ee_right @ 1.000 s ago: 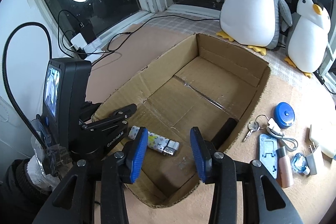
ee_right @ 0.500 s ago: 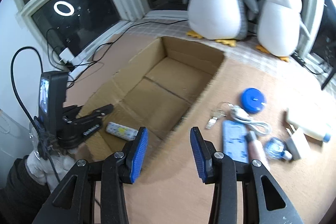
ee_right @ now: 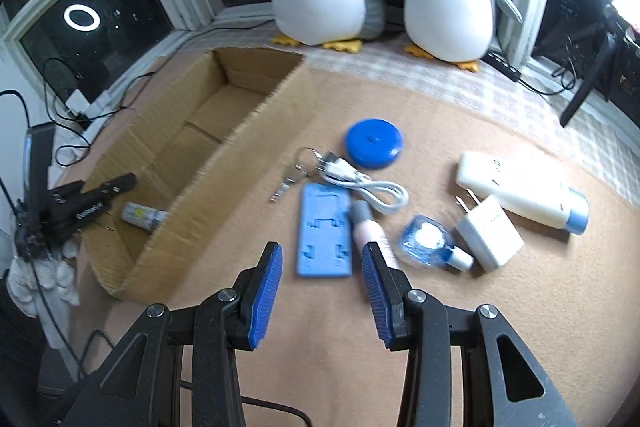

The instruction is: Organize rigid objects

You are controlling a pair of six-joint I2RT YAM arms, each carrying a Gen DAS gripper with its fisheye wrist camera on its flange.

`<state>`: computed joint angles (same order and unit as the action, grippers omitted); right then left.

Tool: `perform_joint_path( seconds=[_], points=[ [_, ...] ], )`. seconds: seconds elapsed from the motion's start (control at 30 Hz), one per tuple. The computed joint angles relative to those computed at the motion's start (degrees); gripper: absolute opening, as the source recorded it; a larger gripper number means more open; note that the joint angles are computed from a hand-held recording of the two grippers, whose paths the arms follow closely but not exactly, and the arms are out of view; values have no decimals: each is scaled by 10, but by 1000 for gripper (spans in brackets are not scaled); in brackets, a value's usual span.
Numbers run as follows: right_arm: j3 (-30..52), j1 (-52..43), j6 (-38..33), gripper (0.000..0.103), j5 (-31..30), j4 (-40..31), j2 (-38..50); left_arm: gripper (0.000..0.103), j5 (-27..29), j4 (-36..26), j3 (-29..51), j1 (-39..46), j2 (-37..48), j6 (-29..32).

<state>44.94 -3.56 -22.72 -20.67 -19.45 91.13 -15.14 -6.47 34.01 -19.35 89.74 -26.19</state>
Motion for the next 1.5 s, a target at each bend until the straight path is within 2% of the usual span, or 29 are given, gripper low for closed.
perform_joint_path(
  seconds=[0.5, 1.13, 1.5],
  points=[
    [47, -2, -5, 21, 29, 19, 91, 19, 0, 0, -1, 0, -1, -1],
    [62, 11, -12, 19, 52, 24, 118, 19, -2, -1, 2, -2, 2, -2],
    [31, -12, 1, 18, 33, 20, 75, 19, -2, -1, 1, -1, 1, -1]
  ],
)
